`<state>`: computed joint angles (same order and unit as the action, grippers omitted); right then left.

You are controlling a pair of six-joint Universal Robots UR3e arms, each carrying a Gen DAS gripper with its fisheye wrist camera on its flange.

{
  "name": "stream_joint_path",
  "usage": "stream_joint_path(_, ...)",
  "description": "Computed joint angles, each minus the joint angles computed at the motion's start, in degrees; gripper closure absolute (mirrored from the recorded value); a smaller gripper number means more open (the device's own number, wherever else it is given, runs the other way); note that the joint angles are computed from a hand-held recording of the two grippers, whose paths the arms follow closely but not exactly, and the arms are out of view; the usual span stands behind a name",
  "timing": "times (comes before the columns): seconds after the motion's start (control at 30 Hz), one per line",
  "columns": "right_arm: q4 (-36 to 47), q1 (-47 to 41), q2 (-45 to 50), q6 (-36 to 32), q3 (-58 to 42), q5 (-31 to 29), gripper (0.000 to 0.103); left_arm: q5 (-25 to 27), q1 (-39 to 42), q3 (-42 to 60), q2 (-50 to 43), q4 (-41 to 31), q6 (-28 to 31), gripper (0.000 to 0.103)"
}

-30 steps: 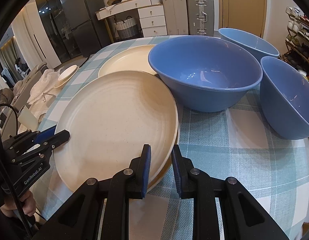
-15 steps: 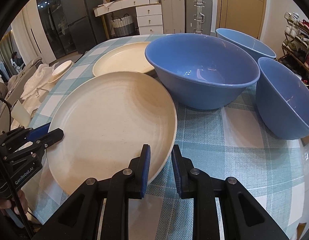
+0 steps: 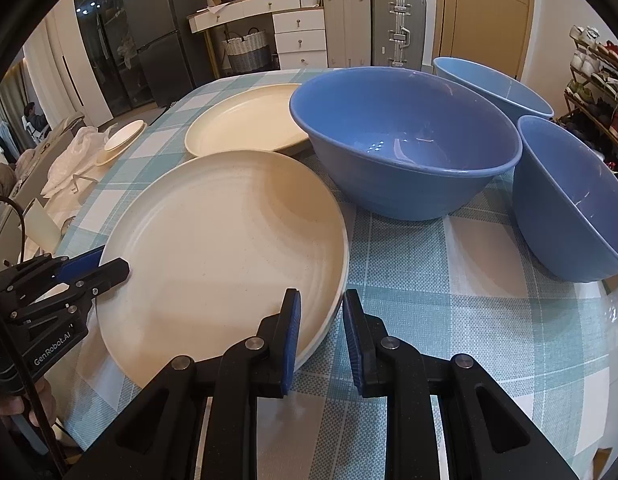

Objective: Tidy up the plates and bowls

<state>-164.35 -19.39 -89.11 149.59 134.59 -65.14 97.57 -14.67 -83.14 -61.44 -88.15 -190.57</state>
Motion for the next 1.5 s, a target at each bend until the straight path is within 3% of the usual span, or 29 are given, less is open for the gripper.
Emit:
stream_joint_path(0.1,1.9,-0.8,-1.1,-1.2,-0.2,1.2,0.077,-3.1,3.1,0.6,1.2,-1.4,1.6,0.079)
stream_joint_path(0.17,3.3,-1.4,-2.3,-1.9,-0.2,2.0,0.069,-5.5,5.2,1.1,2.1,-2.0,2.5,0.067)
stream_joint_path(0.23,7.0,-3.5,-4.8,-3.4,-0.2,5.3,0.049,-9.3,9.0,2.0,3.7,-2.8,4.2,0.043)
stream_joint_path(0.3,10.2,-5.7,-7.6,-4.6,-0.2,8.3,0.035,-11.9,11.8,3.5,4.6,-3.6,5.4,0.031)
stream_joint_path(0.4,15.6,-8.4,-12.2,-7.6,-0.4,12.2,0.016,-14.7,15.5,7.5,4.4,-5.3,7.5,0.028)
stream_joint_path(0.57,20.5,-10.7,-18.0,-10.2,-1.7,14.3,0.004,-19.3,21.7,15.0,2.8,-9.7,10.8,0.019)
stream_joint_path(0.63,24.3,-12.4,-19.9,-11.6,-3.4,16.5,0.002,-18.4,21.3,18.2,1.2,-10.4,10.9,0.002)
stream_joint_path(0.9,35.7,-14.7,-20.3,-14.5,-14.5,21.5,0.001,-19.4,23.4,29.0,-3.2,-13.4,11.7,0.002)
stream_joint_path(1.37,41.6,-12.3,-8.2,-12.8,-37.3,23.7,0.001,-29.6,40.8,52.9,-13.1,-28.6,17.6,0.002)
stream_joint_path(1.5,42.8,-12.0,-4.5,-11.4,-43.4,25.3,0.001,-29.3,41.8,61.5,-18.2,-31.6,17.6,0.002)
